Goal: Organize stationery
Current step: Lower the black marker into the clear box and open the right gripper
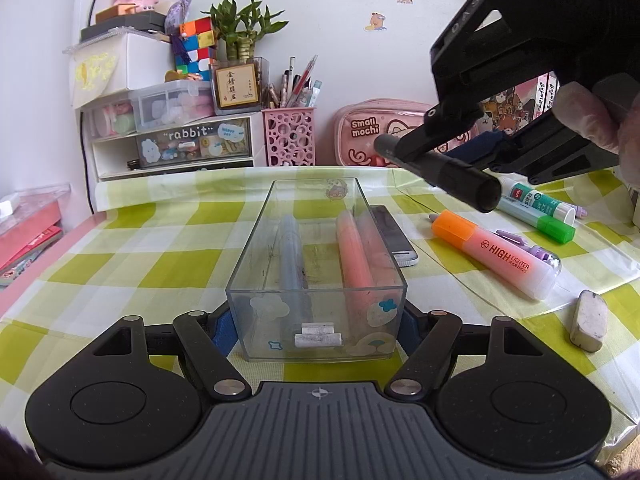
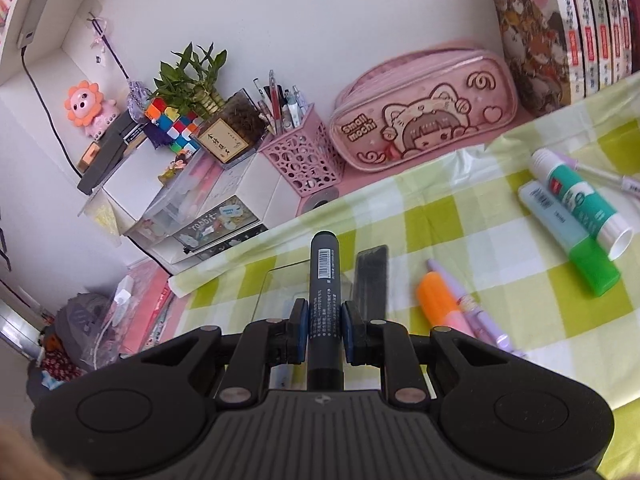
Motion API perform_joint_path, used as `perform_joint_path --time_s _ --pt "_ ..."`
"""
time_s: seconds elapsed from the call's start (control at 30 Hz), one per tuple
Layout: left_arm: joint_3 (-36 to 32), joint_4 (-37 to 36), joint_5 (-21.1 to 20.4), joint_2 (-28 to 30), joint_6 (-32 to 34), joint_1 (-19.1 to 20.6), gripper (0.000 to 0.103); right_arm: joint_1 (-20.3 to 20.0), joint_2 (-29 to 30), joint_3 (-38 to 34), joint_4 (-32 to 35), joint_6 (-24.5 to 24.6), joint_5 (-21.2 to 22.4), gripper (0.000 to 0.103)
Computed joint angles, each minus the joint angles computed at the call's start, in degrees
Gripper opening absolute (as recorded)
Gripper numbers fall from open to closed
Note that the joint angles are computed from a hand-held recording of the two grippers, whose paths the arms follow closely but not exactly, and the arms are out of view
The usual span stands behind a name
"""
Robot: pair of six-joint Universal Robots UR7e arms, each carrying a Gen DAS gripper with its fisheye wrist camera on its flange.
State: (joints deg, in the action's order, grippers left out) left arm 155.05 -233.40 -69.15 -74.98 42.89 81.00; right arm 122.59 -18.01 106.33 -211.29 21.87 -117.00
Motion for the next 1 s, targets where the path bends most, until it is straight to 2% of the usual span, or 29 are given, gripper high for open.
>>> perform_joint_path --time_s 0.17,0.43,0.7,1.0 --pt "0.0 -0.02 -0.02 0.02 0.01 0.02 0.073 -1.76 0.94 -1.03 1.58 6.02 5.97 0.016" --pt "0.01 -0.11 0.04 0.08 0.0 -0.02 0.073 -2.2 2.37 -3.25 3.53 9.8 7.17 0.016" --pt "0.01 -0.14 0.05 0.1 0.02 -0.02 0.073 -2.91 2.47 -3.28 4.27 10.58 9.16 0.016" --pt "0.02 0.09 0.08 -0.19 0.19 -0.16 0.073 -2.52 2.07 -2.86 3.69 9.38 8.35 0.017"
